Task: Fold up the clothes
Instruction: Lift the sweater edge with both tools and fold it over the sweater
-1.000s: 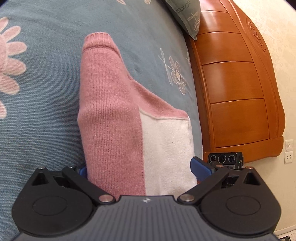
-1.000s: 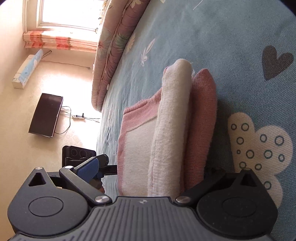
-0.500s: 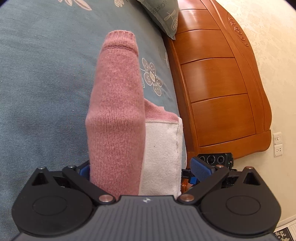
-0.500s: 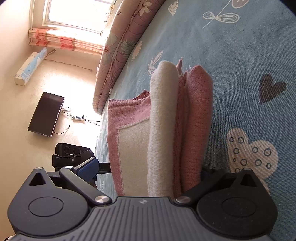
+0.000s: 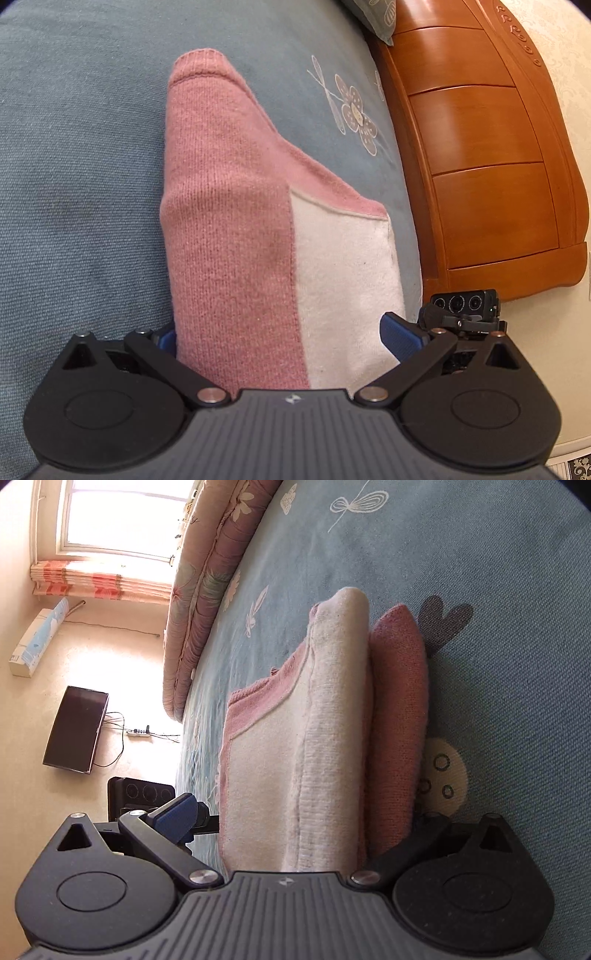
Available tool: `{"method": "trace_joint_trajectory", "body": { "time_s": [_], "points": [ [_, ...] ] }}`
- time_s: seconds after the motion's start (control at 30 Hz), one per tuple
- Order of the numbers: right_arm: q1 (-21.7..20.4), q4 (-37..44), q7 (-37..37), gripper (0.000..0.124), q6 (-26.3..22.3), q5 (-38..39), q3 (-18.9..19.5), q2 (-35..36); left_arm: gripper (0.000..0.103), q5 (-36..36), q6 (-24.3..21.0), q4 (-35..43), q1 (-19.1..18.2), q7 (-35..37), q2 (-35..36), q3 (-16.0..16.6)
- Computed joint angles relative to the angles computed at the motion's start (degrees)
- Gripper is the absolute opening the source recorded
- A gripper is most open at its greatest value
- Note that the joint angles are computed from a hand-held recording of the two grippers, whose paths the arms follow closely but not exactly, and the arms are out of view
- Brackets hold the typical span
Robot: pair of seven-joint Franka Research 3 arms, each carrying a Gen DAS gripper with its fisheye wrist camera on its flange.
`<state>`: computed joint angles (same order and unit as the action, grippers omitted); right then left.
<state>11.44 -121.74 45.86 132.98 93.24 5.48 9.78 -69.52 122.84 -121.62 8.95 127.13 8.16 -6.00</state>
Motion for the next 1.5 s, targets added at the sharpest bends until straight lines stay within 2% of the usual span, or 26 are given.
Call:
{"method": "trace_joint_trajectory", "body": {
  "time_s": [0.27, 0.57, 0.77, 0.97, 1.3, 1.5],
  "points": [
    [-0.14, 0.29, -0.72, 0.103, -1.89, 1.77, -0.11, -1.38, 0.101, -1.20, -2.21, 0.85, 0.07, -0.28, -0.30, -0.14],
    [0.63, 0.82, -0.64, 0.103, -0.23, -0.26, -0.50, -3.33, 0.101, -4.03, -2.43, 0.28, -0.95, 1.24, -2.38, 0.11],
    [-0.46, -0.44, -1.34, 0.103, -0.89, 0.78, -1.96, -5.17, 0.101, -5.08, -2.64, 2.73, -2.40, 1.97, -1.06, -0.63],
    [-2.11, -0.80, -0.15, 0.103, 0.20, -1.48, -3.65, -6.14, 0.101, -5.48, -3.64, 3.83, -3.10, 3.04, 1.10, -1.87],
    [-7.15, 2.12, 5.19, 0.103, 2.44, -11.61, -7.10, -7.00, 0.101, -5.44, -2.99, 17.19, -5.94, 0.41, 12.18, -7.68],
    [-10.49, 7.62, 7.65, 0.103, 2.49, -17.58, -8.07, -3.78, 0.101, -3.76, 0.35, 24.30, -7.45, -1.46, 18.17, -11.66]
  ]
}}
